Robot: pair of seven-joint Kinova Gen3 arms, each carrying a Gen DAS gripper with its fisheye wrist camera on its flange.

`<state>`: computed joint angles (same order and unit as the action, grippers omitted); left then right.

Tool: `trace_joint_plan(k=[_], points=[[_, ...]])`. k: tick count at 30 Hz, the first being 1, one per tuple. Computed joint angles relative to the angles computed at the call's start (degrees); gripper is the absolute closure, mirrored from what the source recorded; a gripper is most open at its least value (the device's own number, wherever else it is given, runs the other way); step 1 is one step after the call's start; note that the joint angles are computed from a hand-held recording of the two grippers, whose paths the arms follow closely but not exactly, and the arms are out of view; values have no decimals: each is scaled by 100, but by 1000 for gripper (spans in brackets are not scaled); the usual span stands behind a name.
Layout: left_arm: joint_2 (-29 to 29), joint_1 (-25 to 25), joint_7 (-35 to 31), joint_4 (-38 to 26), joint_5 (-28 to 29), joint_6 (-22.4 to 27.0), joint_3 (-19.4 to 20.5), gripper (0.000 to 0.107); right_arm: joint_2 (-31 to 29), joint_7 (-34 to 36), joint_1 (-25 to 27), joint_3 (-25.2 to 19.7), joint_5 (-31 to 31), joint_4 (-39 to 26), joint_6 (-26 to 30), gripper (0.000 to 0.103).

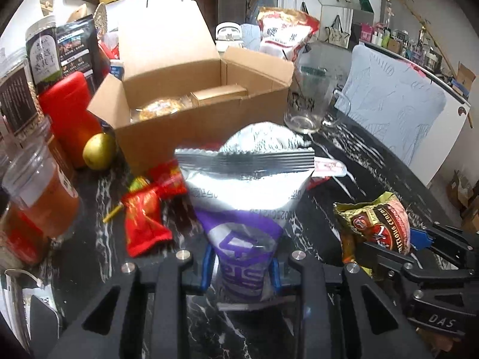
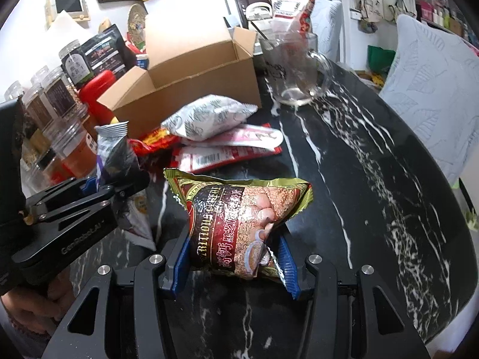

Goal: Organize snacks
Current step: 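Carry the purple-silver bag with the left tool while the right tool carries the cereal bag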

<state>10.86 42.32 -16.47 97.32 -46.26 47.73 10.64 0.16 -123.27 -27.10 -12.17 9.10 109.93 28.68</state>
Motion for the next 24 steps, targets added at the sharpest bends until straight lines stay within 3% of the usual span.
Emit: trace_joint_plan(k=[10, 24], points=[[-319, -206, 95, 14, -236, 55, 45, 79, 116, 508, -24, 19, -206, -387, -58, 53], [-427, -639, 94, -412, -775, 22, 71, 79, 536, 1447, -46, 115, -500, -1461, 7, 53]])
